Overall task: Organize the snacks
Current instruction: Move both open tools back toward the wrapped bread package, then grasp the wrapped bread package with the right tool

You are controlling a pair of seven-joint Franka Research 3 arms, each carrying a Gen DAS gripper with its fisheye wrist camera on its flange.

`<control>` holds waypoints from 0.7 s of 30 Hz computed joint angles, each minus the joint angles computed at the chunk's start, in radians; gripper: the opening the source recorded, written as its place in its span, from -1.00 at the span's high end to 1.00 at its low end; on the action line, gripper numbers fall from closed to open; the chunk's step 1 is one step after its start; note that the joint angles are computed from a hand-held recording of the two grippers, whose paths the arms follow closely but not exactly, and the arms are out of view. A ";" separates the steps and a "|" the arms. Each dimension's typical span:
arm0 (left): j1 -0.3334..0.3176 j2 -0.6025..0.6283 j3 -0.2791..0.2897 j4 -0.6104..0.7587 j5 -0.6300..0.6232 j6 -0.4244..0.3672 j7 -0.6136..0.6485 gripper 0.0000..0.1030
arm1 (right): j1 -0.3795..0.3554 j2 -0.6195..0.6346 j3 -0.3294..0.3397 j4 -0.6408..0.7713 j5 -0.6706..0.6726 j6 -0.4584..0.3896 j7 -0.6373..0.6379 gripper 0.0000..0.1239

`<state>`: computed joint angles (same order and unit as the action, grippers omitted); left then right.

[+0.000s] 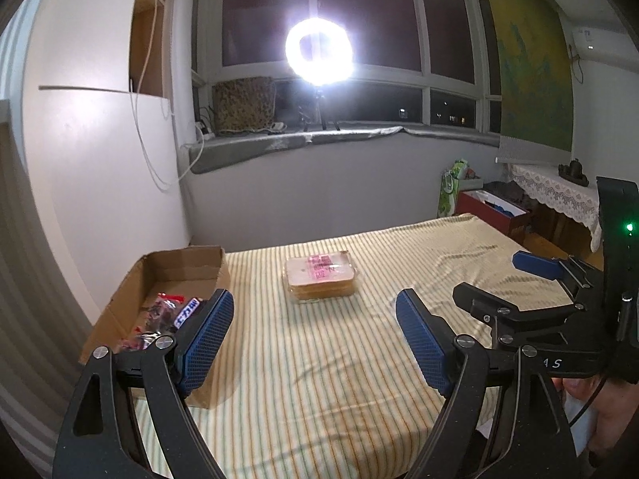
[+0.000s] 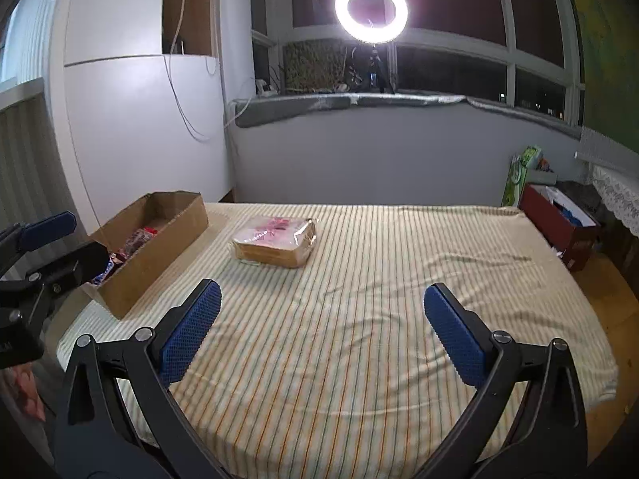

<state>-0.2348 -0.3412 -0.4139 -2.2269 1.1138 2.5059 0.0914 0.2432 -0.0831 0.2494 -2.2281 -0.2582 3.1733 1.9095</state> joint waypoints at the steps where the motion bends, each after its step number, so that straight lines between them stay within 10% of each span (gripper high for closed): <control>1: 0.003 0.013 0.004 0.004 0.001 0.007 0.001 -0.62 | -0.003 0.021 0.002 0.019 -0.005 -0.011 0.002 -0.66; 21: -0.003 0.411 0.200 0.292 -0.051 0.121 0.031 -0.62 | 0.138 0.604 -0.109 0.809 0.224 -0.383 -0.276 -0.66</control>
<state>-0.2375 0.0694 -0.2135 -1.9352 1.0629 2.6270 0.1220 0.3807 0.5205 0.1403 -1.4190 -0.0341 2.7901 1.6334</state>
